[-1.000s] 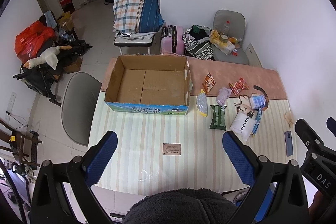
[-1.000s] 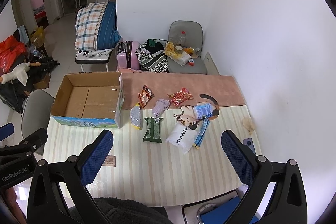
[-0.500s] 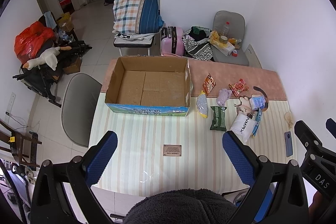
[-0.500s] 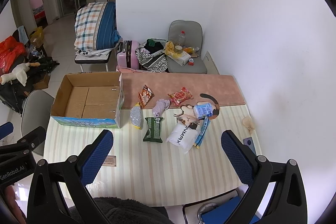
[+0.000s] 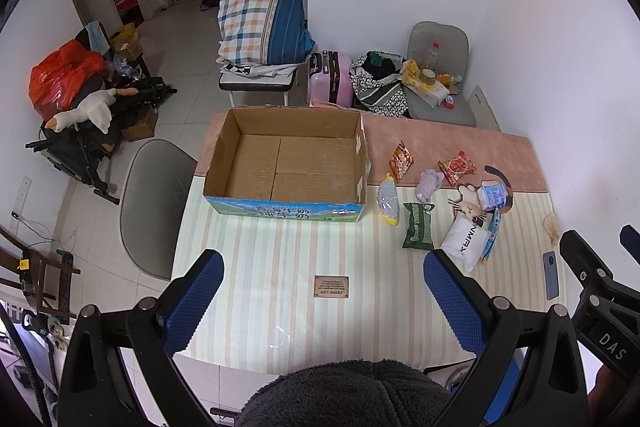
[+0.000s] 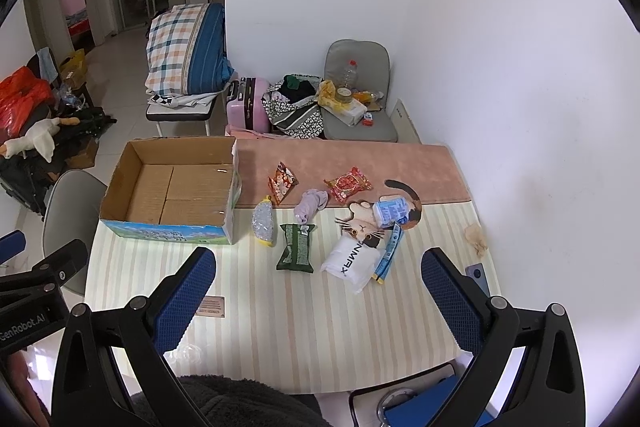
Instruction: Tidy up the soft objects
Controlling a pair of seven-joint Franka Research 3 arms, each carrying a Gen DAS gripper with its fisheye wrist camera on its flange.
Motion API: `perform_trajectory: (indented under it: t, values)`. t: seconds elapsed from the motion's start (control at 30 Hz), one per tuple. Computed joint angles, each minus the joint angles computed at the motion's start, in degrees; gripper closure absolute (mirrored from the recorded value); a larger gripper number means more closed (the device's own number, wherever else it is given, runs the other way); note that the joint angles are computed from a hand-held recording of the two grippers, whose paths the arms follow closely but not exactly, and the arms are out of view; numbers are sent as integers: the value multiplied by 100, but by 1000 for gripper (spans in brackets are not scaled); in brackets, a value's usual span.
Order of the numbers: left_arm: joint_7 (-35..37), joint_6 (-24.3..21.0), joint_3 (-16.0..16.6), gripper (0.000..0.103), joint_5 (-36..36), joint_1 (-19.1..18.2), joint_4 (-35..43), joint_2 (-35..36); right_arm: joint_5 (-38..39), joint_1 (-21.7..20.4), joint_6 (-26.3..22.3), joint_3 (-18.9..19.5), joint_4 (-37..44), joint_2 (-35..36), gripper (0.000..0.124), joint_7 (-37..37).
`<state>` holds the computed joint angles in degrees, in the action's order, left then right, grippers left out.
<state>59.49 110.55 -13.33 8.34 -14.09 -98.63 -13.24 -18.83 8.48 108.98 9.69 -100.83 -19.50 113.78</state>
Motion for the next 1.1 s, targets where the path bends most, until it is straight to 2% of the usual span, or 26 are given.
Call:
perform_trajectory:
  t: [0.63, 0.83, 0.93, 1.0, 1.1]
  values:
    - [66, 4, 50, 1, -76, 45, -18, -2, 79, 30, 97, 12, -201, -111, 21, 34]
    - [154, 208, 30, 1, -27, 40, -2, 165, 558, -96, 268, -259, -380, -87, 21, 109]
    - [157, 486, -83, 1, 382, 27, 345, 773, 686, -348, 346, -493, -447, 148, 21, 249]
    - [284, 581, -67, 1, 258, -13, 675, 1266, 774, -518, 368, -693, -476, 473, 21, 295]
    - [543, 215, -92, 1, -211, -100, 1776, 2557, 1002, -730, 400, -1015, -403, 1240, 21, 306]
